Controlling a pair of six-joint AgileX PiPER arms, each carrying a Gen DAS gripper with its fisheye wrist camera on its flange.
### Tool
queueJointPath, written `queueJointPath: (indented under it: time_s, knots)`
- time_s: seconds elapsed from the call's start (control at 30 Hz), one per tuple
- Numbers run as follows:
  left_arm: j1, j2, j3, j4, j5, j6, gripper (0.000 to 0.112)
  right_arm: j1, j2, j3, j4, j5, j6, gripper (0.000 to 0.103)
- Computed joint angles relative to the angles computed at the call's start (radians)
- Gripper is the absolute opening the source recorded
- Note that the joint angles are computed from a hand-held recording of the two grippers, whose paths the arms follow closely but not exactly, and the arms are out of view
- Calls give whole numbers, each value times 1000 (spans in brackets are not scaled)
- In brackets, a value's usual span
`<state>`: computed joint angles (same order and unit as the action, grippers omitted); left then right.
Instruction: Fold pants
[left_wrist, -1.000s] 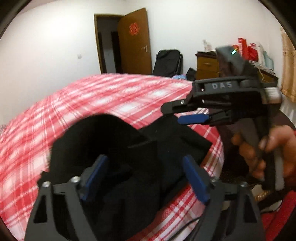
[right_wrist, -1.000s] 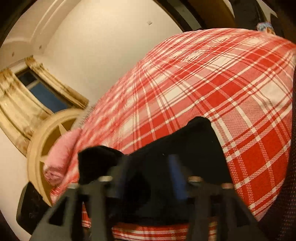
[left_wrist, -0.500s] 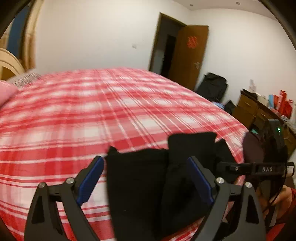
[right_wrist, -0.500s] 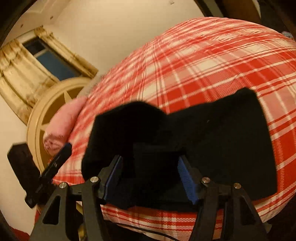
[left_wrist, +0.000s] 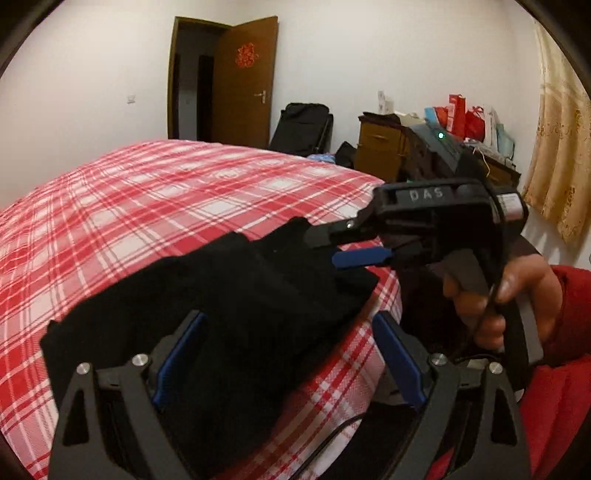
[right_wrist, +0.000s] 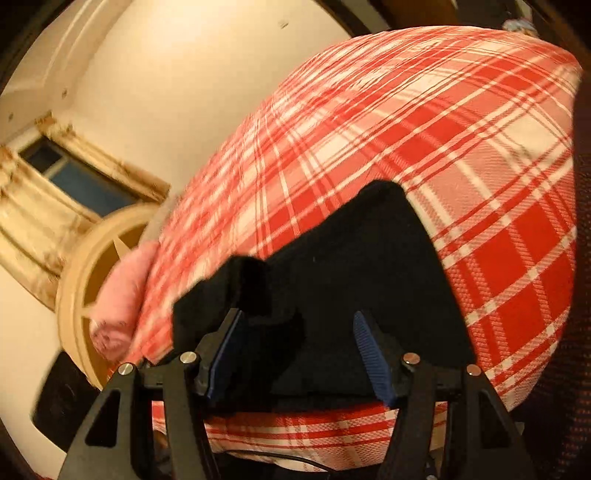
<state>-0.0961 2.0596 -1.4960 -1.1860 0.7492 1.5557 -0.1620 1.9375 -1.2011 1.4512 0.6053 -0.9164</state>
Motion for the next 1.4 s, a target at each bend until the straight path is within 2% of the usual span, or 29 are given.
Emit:
queueJointPath:
  time_s: [0.13,0.2,0.23,0.27,0.4,0.53,0.6,0.67,0.73,0.8,0.87,0.97,1.07,1.1,1.2,1.3,1.33,1.4]
  knots:
    - [45,-31,14,-40,-72,-43,93,-20,47,-41,32,94,-5,63]
    - [66,-35,9,-57,-91,-75,93,6,42,-51,-64,20,72,63]
    - [84,-40,12,-68,-85,-84,93,24,39,-60,-135,-32,114,63]
    - [96,-41,12,-74,-80,-83,93,33,46,-79,-172,-44,137,63]
    - [110,-36,17,-38,-34,-83,93,66,109,-214,-389,-39,258,63]
    - [77,-38,43,29,26,-37,93,112,195,-397,-624,54,381,63]
    - [42,-52,75,49,-15,6,93,110,211,-434,-637,88,385,63]
    - [-15,-38,75,127,-95,-15,93,97,222,-455,-627,129,380,63]
    - [-66,-3,50,217,-201,-84,89,92,210,-432,-640,140,380,63]
    - [-87,27,10,320,-253,-210,85,94,192,-402,-658,140,367,63]
    - [-72,50,-41,345,-233,-301,85,98,173,-376,-696,155,348,63]
    - [-15,38,-63,224,-170,-267,85,109,134,-322,-753,202,283,63]
    - [23,54,-122,187,-142,-329,87,137,97,-280,-880,180,308,63]
    - [30,67,-152,197,-131,-378,87,134,90,-273,-884,178,312,63]
    - [51,105,-222,192,-29,-455,87,90,71,-254,-788,169,278,63]
    - [58,97,-197,149,71,-374,87,55,54,-248,-739,146,284,63]
    - [51,78,-163,133,81,-316,87,44,41,-236,-729,127,294,63]
    - [41,27,-79,108,42,-230,87,24,19,-209,-663,101,272,63]
